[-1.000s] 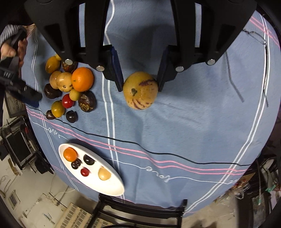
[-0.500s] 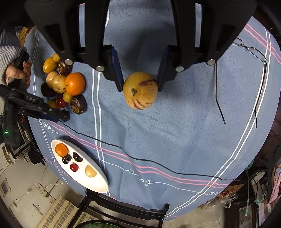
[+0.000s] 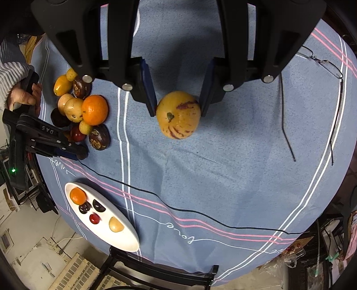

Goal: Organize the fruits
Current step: 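Grasp a dark plum with the right tool while the left tool holds the pear, then carry the pear and plum over the white plate and open both tools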

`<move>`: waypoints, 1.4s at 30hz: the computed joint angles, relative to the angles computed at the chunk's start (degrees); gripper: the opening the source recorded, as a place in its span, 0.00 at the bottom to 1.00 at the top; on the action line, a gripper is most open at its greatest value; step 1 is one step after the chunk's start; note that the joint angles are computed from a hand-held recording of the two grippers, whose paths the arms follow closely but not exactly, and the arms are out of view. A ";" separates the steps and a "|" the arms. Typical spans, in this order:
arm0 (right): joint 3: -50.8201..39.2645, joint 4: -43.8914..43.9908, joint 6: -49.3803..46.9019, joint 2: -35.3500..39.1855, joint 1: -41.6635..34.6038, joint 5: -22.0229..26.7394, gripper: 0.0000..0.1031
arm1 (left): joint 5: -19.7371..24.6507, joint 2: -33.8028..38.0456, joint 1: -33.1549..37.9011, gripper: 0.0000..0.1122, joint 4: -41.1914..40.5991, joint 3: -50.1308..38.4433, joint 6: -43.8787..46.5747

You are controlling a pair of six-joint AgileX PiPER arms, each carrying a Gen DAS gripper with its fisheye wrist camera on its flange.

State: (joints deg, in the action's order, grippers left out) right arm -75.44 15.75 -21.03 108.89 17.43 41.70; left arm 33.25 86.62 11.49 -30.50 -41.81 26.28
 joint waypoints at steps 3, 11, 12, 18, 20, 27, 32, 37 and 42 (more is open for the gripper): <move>3.14 5.68 -1.77 -3.11 -2.30 -0.92 0.31 | 0.21 1.07 -0.86 0.35 -0.61 -0.86 0.51; 11.85 14.53 -6.01 -13.82 -6.08 -0.98 0.31 | -0.14 5.26 -8.11 0.35 -0.05 -6.28 -1.16; 12.83 14.93 -6.31 -14.83 -6.07 -1.05 0.31 | -0.16 5.81 -9.26 0.35 0.25 -7.18 -1.81; 16.83 13.76 -4.56 -20.19 -5.84 -0.77 0.31 | 0.42 8.76 -16.00 0.35 2.51 -13.69 -4.55; 16.82 12.98 -3.45 -21.04 -6.75 -0.49 0.31 | 1.06 9.64 -17.81 0.35 3.59 -16.46 -5.49; 6.02 12.67 -1.61 -19.25 -11.65 3.38 0.31 | 7.34 13.96 -20.12 0.35 7.77 -32.55 -8.47; -14.10 11.30 -0.21 -9.10 -12.93 6.84 0.31 | 13.64 25.04 -20.96 0.35 12.88 -55.31 -13.68; -33.34 8.81 2.44 7.42 -13.15 10.46 0.31 | 21.95 42.28 -21.78 0.35 17.35 -80.73 -19.39; -57.39 7.10 7.66 26.28 -13.85 19.77 0.31 | 32.76 60.95 -21.98 0.35 19.77 -106.83 -23.85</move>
